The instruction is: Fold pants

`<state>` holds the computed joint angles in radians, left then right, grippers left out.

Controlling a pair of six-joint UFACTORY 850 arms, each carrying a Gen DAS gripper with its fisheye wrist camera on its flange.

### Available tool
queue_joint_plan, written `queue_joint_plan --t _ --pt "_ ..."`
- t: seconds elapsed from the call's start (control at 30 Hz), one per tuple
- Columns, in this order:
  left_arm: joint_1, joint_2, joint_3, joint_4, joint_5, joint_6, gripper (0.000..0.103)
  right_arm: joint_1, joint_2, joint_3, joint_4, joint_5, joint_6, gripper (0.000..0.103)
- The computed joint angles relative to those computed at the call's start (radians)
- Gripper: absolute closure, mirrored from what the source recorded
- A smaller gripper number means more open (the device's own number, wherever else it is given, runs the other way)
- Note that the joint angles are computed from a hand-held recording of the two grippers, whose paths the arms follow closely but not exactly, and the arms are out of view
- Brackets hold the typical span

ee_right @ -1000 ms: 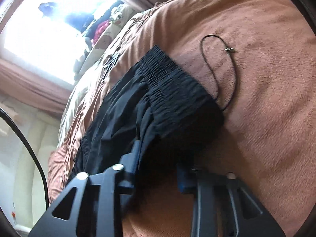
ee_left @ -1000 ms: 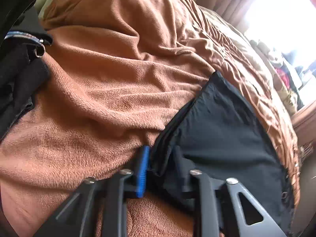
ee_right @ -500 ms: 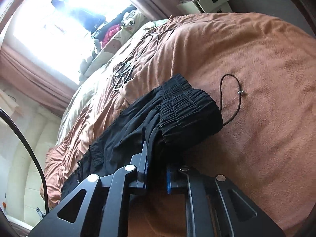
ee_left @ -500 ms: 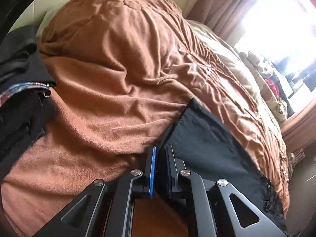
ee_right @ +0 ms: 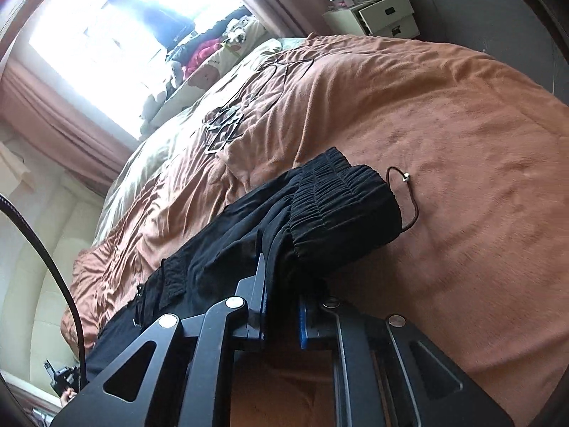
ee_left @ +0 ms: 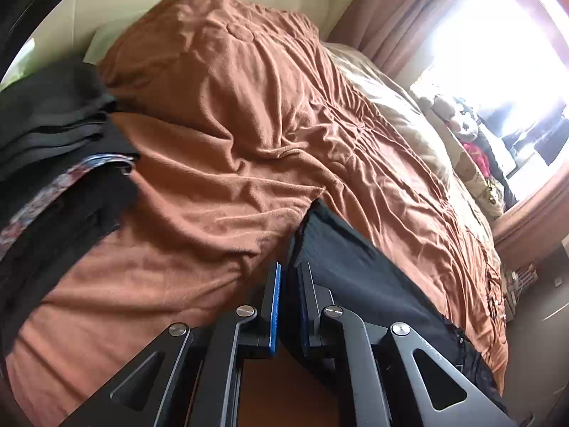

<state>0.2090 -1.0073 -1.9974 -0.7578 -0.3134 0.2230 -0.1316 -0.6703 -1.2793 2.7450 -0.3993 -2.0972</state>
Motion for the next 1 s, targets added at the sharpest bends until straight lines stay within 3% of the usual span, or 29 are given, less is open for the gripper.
queue_joint_plan --t 0.13,0.3,0.57,0.67,1.0 --pt "0.009 0.093 0.151 -0.183 0.042 0.169 0.093 -0.002 0.049 0.063 -0.017 -0.002 0.005 0.094" --pt "0.023 0.194 0.324 -0.553 0.072 0.526 0.093 0.006 0.106 0.140 0.049 -0.017 -0.065 0.094" --pt "0.058 0.308 0.541 -1.005 0.028 0.964 0.093 0.023 0.182 0.242 0.140 -0.035 -0.142 0.095" --pt "0.076 0.337 0.620 -1.189 -0.025 1.110 0.093 0.024 0.205 0.277 0.143 -0.038 -0.150 0.095" --pt "0.106 0.375 0.755 -1.298 -0.110 1.200 0.093 0.030 0.268 0.364 0.225 -0.045 -0.219 0.095"
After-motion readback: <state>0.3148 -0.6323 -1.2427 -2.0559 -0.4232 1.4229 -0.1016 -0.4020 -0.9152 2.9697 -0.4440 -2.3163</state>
